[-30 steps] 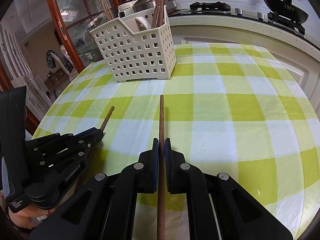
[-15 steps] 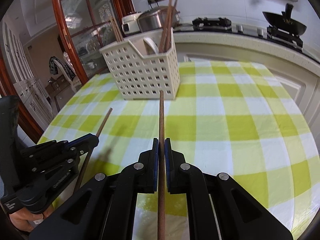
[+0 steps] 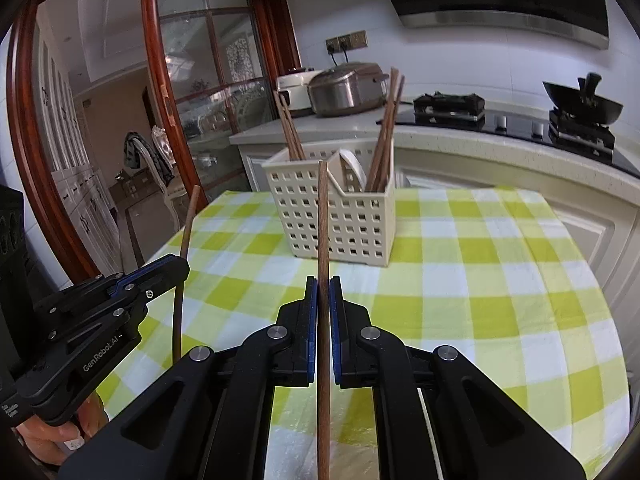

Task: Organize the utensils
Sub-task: 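Lift the left tool's chopstick upright over the basket while the right tool lifts its chopstick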

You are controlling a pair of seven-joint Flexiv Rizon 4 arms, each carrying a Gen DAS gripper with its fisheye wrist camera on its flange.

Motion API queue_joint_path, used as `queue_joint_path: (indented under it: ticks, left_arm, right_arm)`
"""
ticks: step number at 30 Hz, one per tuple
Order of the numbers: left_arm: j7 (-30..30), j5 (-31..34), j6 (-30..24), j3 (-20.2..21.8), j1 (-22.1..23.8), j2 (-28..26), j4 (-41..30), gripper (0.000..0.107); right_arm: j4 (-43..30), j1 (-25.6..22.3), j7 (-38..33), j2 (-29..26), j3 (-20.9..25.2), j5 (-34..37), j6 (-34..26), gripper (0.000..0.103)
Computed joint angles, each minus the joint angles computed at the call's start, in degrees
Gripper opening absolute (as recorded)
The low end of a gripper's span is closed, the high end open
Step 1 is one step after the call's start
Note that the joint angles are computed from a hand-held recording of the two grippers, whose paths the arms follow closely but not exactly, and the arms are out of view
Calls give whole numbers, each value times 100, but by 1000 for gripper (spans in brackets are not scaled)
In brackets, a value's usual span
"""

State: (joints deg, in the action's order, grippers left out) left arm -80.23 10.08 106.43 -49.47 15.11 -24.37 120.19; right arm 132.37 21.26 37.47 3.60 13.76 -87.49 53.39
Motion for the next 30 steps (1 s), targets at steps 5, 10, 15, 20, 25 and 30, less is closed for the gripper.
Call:
queue_joint_path:
  ticks: [5, 10, 15, 20, 25, 30]
  left_arm:
    - [-119, 172, 187, -240, 272, 119, 118, 6]
    - [-266, 381, 311, -398, 479, 160, 165, 6]
    - [-440, 589, 446, -503, 650, 251, 201, 6]
    - [-534, 722, 449, -490, 673, 229, 134, 6]
    - [-540, 791, 472, -496, 678, 193, 68, 6]
    - [-534, 849, 556, -344, 540, 146, -56, 6]
  right_arm:
    - [-64, 74, -77, 58, 79, -25, -209, 7]
    - [-128, 183, -213, 113, 170, -22, -494, 7]
    - [-167, 262, -310, 146, 215, 20, -655, 7]
    - [-189, 307, -348, 147, 233, 59, -748, 7]
    - [-200, 305, -380, 137, 211, 70, -763, 7]
    - [-246, 322, -420, 116, 219, 63, -827, 7]
